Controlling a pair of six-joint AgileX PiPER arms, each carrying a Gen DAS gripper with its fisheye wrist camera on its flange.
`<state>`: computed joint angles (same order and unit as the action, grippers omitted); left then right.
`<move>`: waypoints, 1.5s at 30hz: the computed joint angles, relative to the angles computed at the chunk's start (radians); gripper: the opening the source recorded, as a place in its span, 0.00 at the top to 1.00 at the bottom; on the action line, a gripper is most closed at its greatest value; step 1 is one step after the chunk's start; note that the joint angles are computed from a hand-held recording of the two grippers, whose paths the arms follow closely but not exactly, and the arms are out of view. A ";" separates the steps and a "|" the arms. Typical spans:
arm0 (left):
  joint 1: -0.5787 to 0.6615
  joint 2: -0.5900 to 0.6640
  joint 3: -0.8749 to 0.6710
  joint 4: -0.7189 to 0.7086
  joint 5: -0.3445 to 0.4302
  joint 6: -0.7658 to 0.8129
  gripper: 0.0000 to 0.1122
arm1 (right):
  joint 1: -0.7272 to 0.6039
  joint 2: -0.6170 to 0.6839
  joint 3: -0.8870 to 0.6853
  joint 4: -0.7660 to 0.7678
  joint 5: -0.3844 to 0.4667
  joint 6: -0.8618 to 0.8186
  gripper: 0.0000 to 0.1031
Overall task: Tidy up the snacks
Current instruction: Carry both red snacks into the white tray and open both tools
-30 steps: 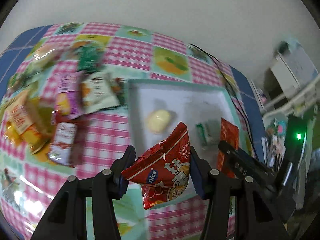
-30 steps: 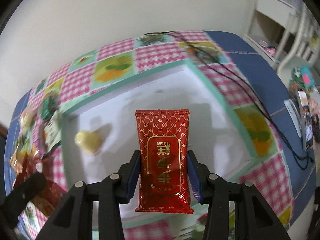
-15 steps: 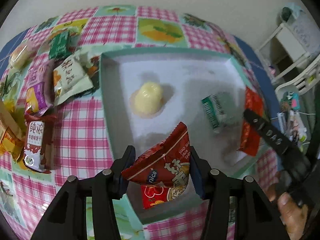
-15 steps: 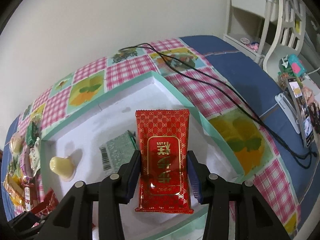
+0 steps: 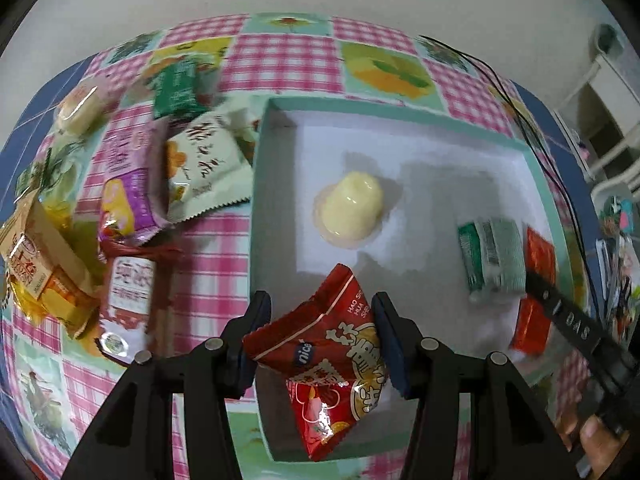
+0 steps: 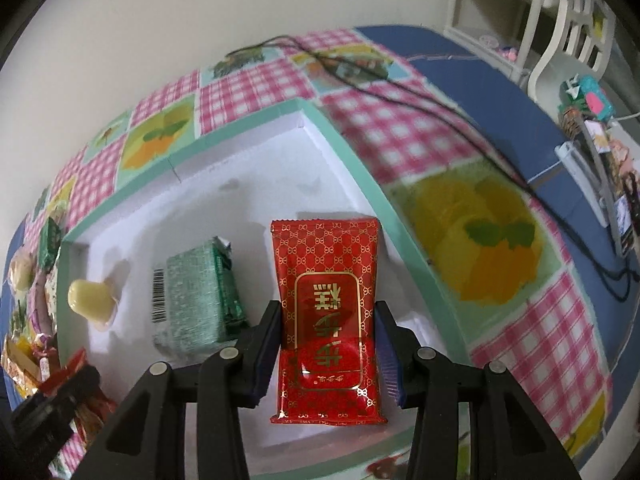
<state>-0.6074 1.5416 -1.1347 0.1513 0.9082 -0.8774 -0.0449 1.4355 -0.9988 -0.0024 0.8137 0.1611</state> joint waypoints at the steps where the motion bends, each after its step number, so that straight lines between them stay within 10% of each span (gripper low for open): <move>1: 0.013 -0.006 0.007 -0.009 -0.005 0.006 0.52 | 0.006 0.003 0.000 0.004 0.007 -0.002 0.54; 11: 0.048 -0.013 -0.007 -0.104 0.013 0.064 0.50 | 0.058 -0.014 -0.031 -0.067 0.063 0.051 0.39; 32: 0.104 -0.185 -0.009 -0.100 0.153 0.026 0.37 | 0.344 -0.191 -0.121 -0.113 0.251 0.186 0.38; 45: 0.278 -0.328 0.115 0.017 0.183 0.039 0.11 | 0.628 -0.104 -0.126 -0.212 0.248 0.390 0.18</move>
<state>-0.3296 1.2139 -1.0195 0.1684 1.0908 -0.8389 0.5835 1.3318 -1.1247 -0.2147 1.0615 0.5511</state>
